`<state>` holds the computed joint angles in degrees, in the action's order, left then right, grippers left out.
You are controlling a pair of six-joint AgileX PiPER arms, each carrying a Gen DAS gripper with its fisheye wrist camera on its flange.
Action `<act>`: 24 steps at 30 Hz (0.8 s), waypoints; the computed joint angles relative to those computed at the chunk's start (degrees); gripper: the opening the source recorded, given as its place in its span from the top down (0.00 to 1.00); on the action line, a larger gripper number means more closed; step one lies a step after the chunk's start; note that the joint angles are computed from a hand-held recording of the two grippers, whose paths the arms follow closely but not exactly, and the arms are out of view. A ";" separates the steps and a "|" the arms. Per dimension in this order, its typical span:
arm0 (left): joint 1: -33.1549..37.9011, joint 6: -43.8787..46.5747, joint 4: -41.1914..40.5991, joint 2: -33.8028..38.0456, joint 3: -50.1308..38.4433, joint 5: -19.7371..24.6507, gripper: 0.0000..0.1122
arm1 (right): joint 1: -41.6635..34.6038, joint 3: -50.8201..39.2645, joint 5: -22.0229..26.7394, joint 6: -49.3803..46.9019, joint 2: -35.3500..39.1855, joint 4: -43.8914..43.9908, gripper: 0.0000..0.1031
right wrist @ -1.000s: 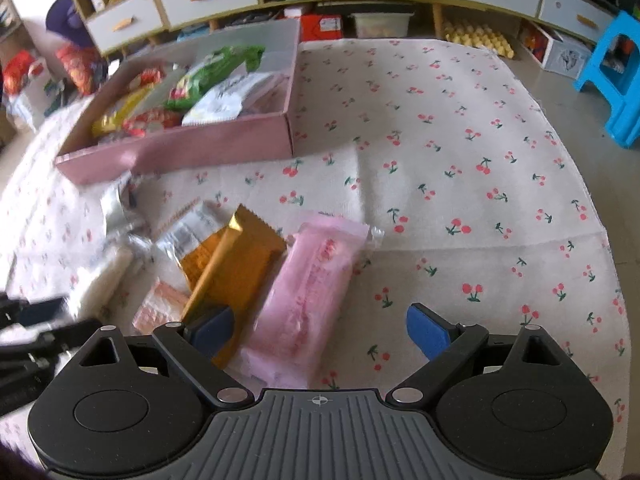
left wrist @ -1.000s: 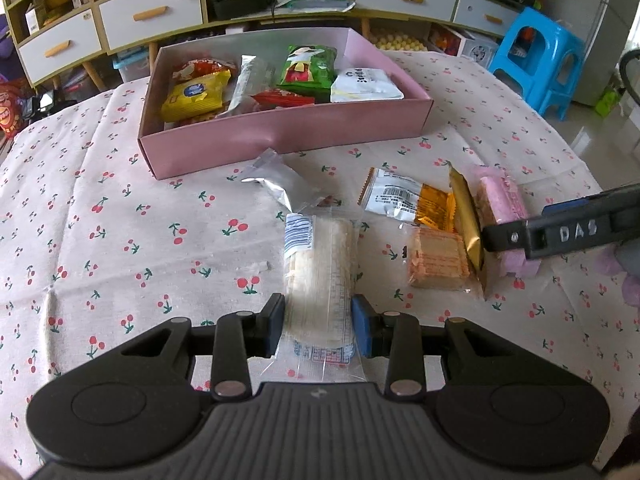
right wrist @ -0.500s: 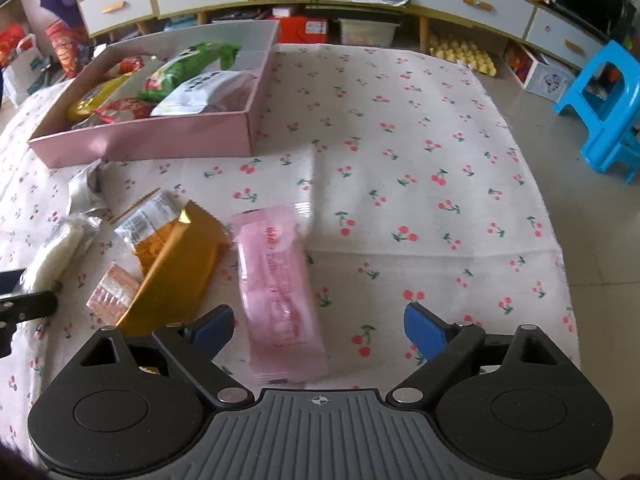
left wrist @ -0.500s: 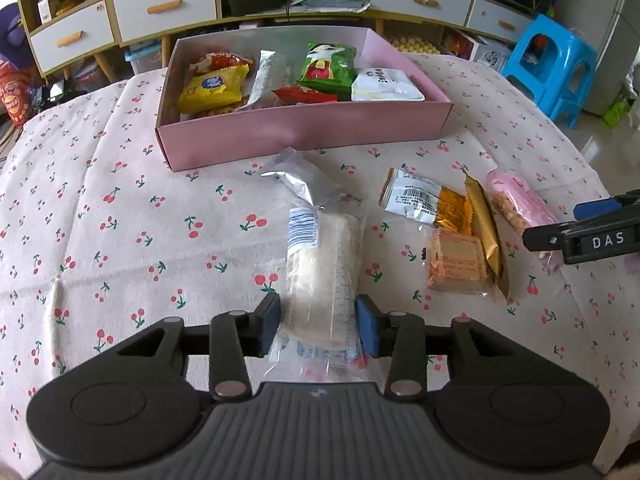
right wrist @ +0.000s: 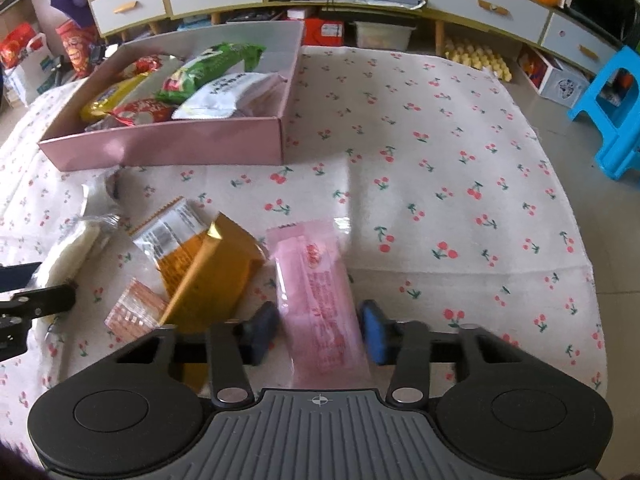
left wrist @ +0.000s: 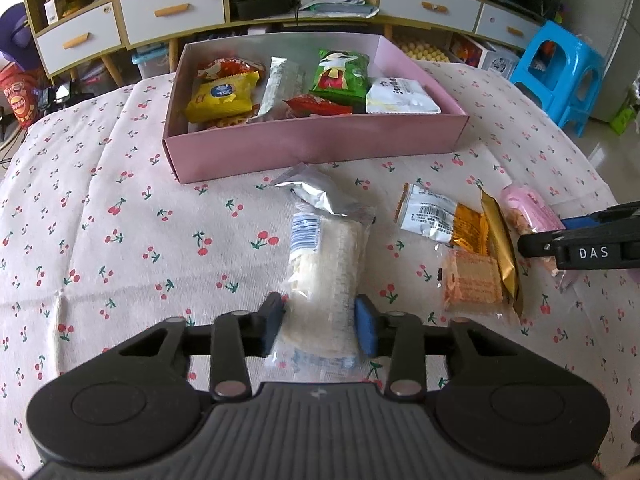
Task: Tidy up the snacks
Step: 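Grasp the clear white-filled bar with the left tool while the right tool grasps the pink packet, then carry the clear bar and pink packet over the pink box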
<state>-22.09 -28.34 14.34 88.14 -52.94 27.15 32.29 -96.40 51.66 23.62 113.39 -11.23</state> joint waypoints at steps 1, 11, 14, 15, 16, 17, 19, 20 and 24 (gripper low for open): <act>0.56 1.74 -1.78 0.04 -0.43 0.36 0.70 | 0.15 -0.61 0.37 0.22 0.30 -0.22 0.66; 6.16 14.37 -18.19 -1.97 -2.06 3.19 0.71 | 0.08 -2.48 0.99 0.10 -0.45 1.19 0.67; 6.74 15.62 -19.87 -2.93 -2.45 3.44 0.71 | -0.30 -3.35 1.15 -0.12 -1.15 2.35 0.67; 7.01 16.19 -20.58 -3.22 -2.57 3.45 0.71 | -0.38 -3.61 1.04 -0.06 -1.37 2.59 0.67; 7.23 16.61 -21.13 -3.43 -2.73 3.49 0.71 | -0.47 -3.95 0.94 0.00 -1.58 2.81 0.67; 7.38 16.80 -21.47 -3.64 -2.88 3.52 0.71 | -0.55 -4.17 0.84 0.14 -1.78 2.99 0.67; 7.88 17.28 -22.21 -4.23 -3.14 3.62 0.71 | -0.78 -5.09 0.95 0.20 -2.00 3.66 0.67; 8.10 17.29 -22.40 -4.50 -3.33 3.73 0.71 | -0.90 -5.59 0.97 0.13 -2.06 4.09 0.67; 9.32 17.71 -23.78 -4.56 -4.84 3.97 0.71 | -1.13 -8.12 1.40 0.30 -1.74 5.41 0.67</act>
<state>-12.77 -10.63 -9.44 83.58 -57.78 31.12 31.17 -104.52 53.06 23.92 111.66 -5.83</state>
